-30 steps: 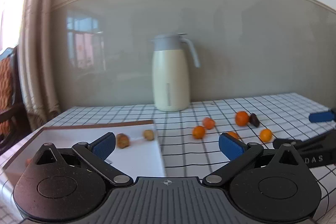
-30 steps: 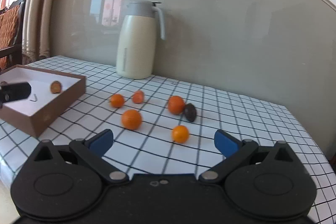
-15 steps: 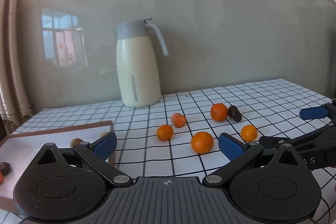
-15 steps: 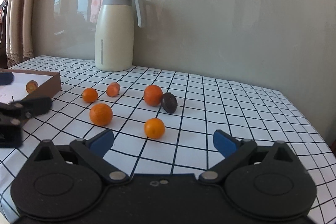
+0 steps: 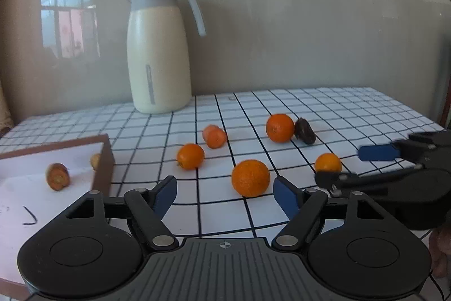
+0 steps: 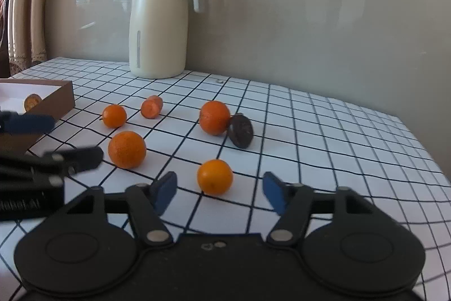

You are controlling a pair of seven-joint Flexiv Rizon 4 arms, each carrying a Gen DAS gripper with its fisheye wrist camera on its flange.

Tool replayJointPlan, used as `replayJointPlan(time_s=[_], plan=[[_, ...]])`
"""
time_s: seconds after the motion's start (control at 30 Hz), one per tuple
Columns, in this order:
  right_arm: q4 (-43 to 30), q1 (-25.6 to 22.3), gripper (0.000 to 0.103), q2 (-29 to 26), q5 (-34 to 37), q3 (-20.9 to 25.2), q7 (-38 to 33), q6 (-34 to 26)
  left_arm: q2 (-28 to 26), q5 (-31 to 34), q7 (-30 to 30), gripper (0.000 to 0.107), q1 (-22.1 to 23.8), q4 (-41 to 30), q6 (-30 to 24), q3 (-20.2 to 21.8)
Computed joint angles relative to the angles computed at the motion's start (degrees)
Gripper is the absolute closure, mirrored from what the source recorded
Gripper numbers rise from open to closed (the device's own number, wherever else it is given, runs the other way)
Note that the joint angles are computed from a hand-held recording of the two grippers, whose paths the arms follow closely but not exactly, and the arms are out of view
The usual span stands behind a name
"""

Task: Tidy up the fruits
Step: 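Move both grippers back toward the oranges on the table, then grasp a small orange with each gripper, then carry both held oranges over the white box tray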

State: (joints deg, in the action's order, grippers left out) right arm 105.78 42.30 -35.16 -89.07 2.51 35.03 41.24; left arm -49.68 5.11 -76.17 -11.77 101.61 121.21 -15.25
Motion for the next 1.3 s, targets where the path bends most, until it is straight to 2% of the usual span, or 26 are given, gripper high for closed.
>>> replayJointPlan(time_s=[0.17, 0.37, 0.5, 0.6, 0.67, 0.73, 0.93, 1.3], plan=[[0.09, -1.67, 0.061, -0.11, 0.61, 0.21, 1.23, 3.62, -1.45, 0.08, -0.16, 0.035, 1.15, -2.62, -4.25, -2.56], [1.02, -3.89, 0.065, 0.31, -1.93, -0.59, 5.67, 8.18, -3.25, -0.46, 0.0, 0.039, 1.68, -5.56, -7.94, -4.9], [0.59, -5.1, 0.07, -0.08, -3.0, -0.57, 5.4, 10.21, -3.88, -1.73, 0.49, 0.043, 1.74, -7.24, -11.14, -5.84], [-0.07, -5.24, 0.077, -0.54, -3.08, -0.68, 4.17, 10.69, -4.06, -2.75, 1.29, 0.049, 1.27, -8.12, -12.96, -5.85], [-0.46, -5.04, 0.079, -0.8, -2.66, -0.68, 2.98, 10.5, -3.8, -3.47, 2.19, 0.068, 0.34, -8.44, -14.2, -4.93], [-0.68, -4.66, 0.08, -0.9, -1.72, -0.72, 1.5, 9.9, -3.41, -4.54, 2.86, 0.068, -1.68, -8.53, -13.82, -2.68], [-0.08, -3.97, 0.08, -0.22, -1.16, -0.75, 1.17, 8.72, -2.95, -4.1, 3.62, 0.069, -0.1, -6.91, -12.23, -4.73], [1.9, -1.0, 0.08, 2.33, 0.02, 1.02, 2.62, 1.92, 2.13, -0.41, 1.57, 0.069, 2.38, 1.56, -6.27, -4.57]])
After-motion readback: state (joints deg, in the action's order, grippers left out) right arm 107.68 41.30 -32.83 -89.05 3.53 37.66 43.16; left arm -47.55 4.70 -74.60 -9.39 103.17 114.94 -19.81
